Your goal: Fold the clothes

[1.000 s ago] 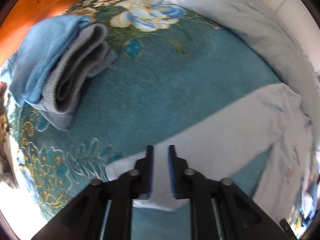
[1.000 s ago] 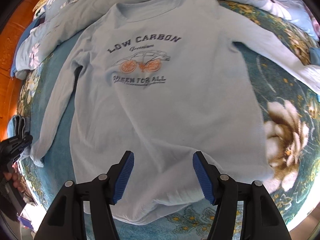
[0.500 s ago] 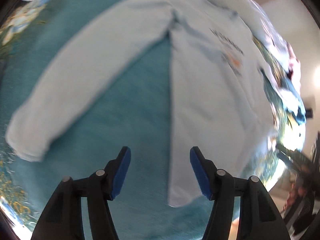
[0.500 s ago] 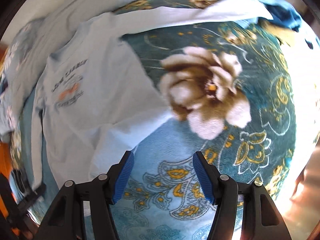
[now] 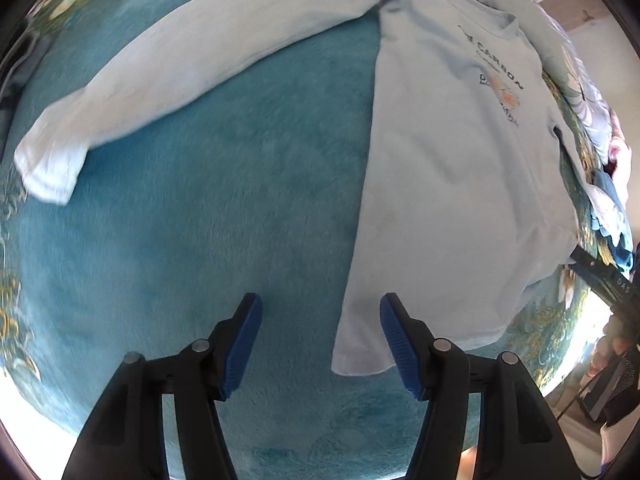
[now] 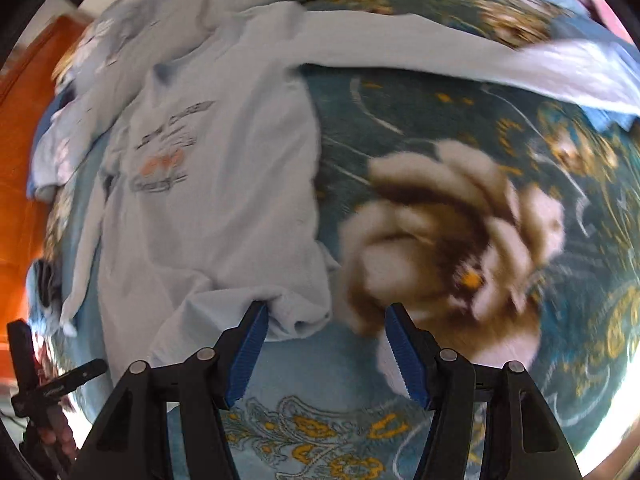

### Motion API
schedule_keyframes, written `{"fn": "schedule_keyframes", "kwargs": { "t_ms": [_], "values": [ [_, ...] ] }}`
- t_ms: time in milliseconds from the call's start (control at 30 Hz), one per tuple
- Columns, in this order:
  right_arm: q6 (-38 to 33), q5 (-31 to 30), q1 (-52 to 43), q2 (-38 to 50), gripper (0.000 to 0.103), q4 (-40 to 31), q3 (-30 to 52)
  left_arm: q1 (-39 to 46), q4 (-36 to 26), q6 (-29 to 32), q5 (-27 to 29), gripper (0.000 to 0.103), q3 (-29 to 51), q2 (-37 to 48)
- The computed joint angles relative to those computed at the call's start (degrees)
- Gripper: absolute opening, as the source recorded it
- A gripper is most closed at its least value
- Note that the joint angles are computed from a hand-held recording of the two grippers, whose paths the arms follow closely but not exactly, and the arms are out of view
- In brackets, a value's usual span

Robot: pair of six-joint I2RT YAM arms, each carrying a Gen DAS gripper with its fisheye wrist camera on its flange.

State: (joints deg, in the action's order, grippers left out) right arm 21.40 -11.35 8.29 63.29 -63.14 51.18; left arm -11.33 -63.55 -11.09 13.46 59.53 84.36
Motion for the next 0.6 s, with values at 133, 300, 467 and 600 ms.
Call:
{"fn": "schedule_keyframes", "kwargs": {
  "t_ms": [133, 300, 467, 600],
  "values": [
    [-6.3, -3.6, 0.3, 3.3, 0.020, 0.4, 2.0, -5.4, 0.8, -7.9, -0.7, 0.063, -2.7, -3.6],
    [-10.8, -10.9, -4.2, 6.9, 0.012, -0.2, 6.5, -12.1, 2.6, -18.0, -1.5, 0.063, -5.1, -7.1],
    [-11.7, -12.6, -5.1, 17.3, 0.012, 4.0, 14.7, -18.6, 4.8, -27.7, -2.1, 0.063, -6.0, -8.8],
    [-12.0, -11.0, -2.5, 24.6, 0.016, 6.1, 18.6, -23.0, 7.6, -35.9, -1.4, 0.063, -7.4, -9.5]
  ]
}}
